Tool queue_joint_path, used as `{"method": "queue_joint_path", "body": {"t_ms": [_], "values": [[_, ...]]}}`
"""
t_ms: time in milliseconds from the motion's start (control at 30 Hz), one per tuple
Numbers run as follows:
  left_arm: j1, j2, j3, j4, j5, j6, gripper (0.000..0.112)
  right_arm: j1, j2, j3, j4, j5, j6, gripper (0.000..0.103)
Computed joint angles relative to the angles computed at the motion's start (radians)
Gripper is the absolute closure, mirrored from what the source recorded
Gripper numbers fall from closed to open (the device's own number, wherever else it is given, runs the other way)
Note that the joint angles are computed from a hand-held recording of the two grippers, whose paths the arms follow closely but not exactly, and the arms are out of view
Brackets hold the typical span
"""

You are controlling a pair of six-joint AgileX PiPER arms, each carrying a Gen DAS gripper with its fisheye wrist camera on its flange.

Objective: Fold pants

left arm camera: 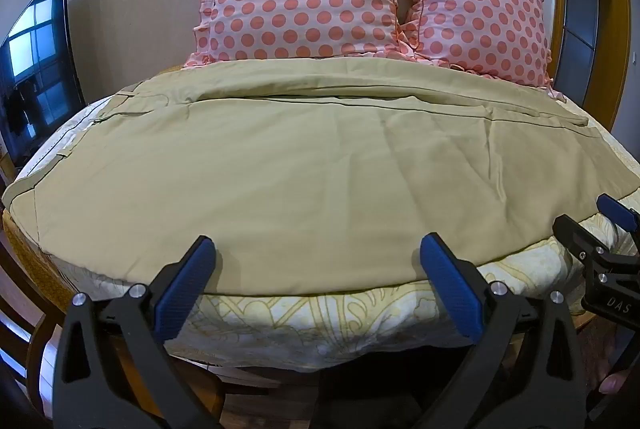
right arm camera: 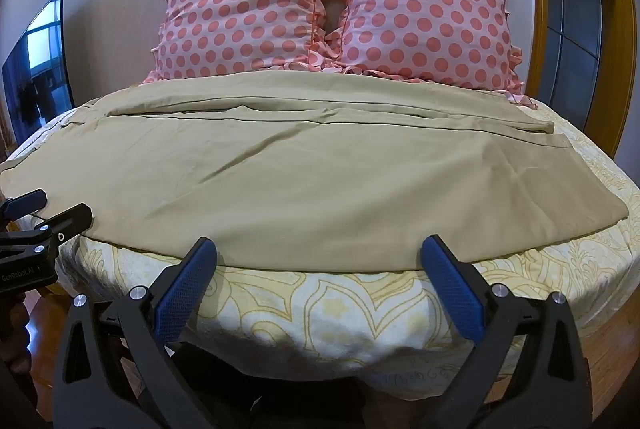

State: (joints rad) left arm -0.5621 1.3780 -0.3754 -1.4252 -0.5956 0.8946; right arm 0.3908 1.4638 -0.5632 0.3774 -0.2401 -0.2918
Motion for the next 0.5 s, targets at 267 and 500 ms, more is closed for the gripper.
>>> {"method": "queue_joint_path", "body": {"t_ms": [267,500], "values": [[-0.003,-0.002,-0.001,-0.008,-0.002,0.006,0.011,0.001,0.000,0.001,0.000,-0.003,0.001,0.002],[0.000,0.000,0.000,-0.001,0.000,0.001,0.011,0.002,0.000,0.002,0.000,-0.005,0.001,0.002]]}}
